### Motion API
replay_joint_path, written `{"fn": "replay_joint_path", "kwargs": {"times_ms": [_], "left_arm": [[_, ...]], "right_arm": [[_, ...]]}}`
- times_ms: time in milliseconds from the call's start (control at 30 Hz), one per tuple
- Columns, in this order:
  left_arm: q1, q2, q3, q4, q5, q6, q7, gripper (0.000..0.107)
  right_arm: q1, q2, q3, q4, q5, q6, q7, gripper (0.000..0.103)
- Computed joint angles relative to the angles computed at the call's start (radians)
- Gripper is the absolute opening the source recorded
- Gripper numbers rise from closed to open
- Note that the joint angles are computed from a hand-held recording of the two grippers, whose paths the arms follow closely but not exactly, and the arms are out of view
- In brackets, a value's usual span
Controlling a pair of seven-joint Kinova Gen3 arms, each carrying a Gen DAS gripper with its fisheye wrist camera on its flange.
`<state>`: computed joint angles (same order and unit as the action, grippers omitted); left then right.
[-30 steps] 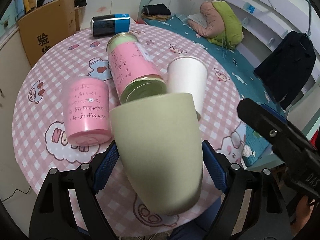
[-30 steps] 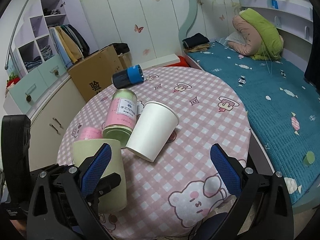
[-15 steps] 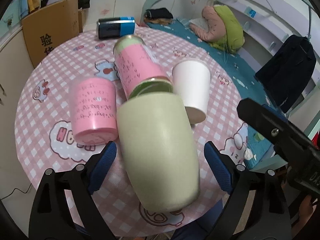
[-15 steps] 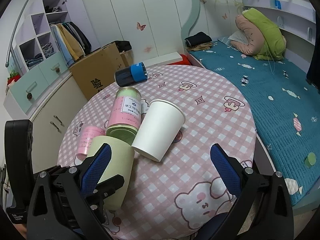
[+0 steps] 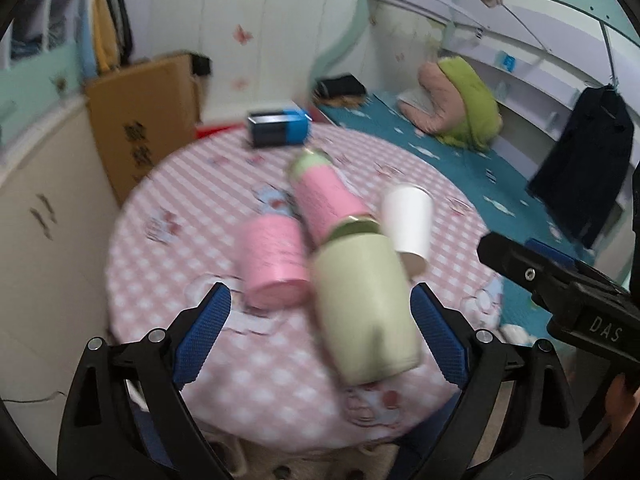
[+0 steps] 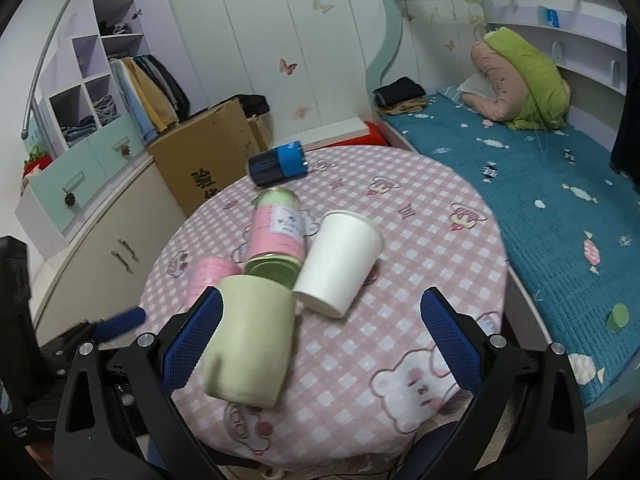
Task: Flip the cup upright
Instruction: 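Grasp the pale green cup with the right gripper while the left gripper holds it, then open the left gripper while the right gripper holds the cup upright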
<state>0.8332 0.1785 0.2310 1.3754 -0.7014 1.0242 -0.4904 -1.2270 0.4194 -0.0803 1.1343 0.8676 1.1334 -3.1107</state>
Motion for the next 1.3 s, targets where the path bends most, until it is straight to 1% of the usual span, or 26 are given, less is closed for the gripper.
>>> {"fn": "replay_joint_path", "kwargs": {"times_ms": [100,200,267,367,500,633,733,800,867,967,1033,1067,1100,1200,1300], "left_arm": [[0.009,-0.018,-0.008,0.031,-0.062,0.020,0.041,0.092],[-0.003,-0.037,-0.002,0.069,-0.091,0.028,0.073,0.093],[-0.019,-0.047,0.006,0.089,-0.090,0.024,0.081,0.093],[-0.057,-0.066,0.013,0.124,-0.066,-0.006,0.079,0.093],[-0.099,-0.091,0.026,0.175,-0.029,-0.049,0.080,0.094],[-0.135,-0.092,0.030,0.192,0.011,-0.070,0.063,0.094],[-0.163,-0.105,0.027,0.218,0.054,-0.110,0.039,0.094],[-0.173,-0.100,0.032,0.214,0.070,-0.112,0.026,0.094],[-0.176,-0.099,0.034,0.215,0.076,-0.118,0.019,0.094],[-0.193,-0.103,0.032,0.220,0.127,-0.154,-0.022,0.094],[-0.192,-0.099,0.035,0.220,0.134,-0.160,-0.030,0.094],[-0.192,-0.097,0.036,0.217,0.143,-0.163,-0.041,0.094],[-0.197,-0.096,0.035,0.216,0.163,-0.174,-0.058,0.094],[-0.207,-0.098,0.034,0.219,0.223,-0.209,-0.105,0.094],[-0.195,-0.093,0.037,0.213,0.225,-0.210,-0.111,0.094]], "right_arm": [[0.004,0.022,-0.005,-0.037,-0.023,0.002,0.028,0.096],[0.026,0.037,-0.011,-0.057,-0.076,-0.047,0.059,0.096],[0.044,0.049,-0.012,-0.072,-0.123,-0.076,0.080,0.096],[0.049,0.074,0.002,-0.105,-0.173,-0.086,0.108,0.096],[0.076,0.117,0.009,-0.162,-0.270,-0.097,0.166,0.096],[0.102,0.151,0.022,-0.200,-0.354,-0.112,0.202,0.096],[0.121,0.171,0.029,-0.220,-0.407,-0.131,0.227,0.096],[0.133,0.189,0.032,-0.243,-0.440,-0.127,0.248,0.096],[0.144,0.200,0.035,-0.252,-0.467,-0.138,0.266,0.096],[0.173,0.208,0.030,-0.246,-0.514,-0.175,0.294,0.095],[0.179,0.204,0.035,-0.232,-0.530,-0.198,0.302,0.089],[0.178,0.201,0.040,-0.226,-0.531,-0.205,0.304,0.081],[0.178,0.199,0.043,-0.221,-0.532,-0.210,0.308,0.077],[0.170,0.199,0.048,-0.233,-0.531,-0.195,0.330,0.077],[0.144,0.188,0.064,-0.232,-0.504,-0.177,0.337,0.077]]}}
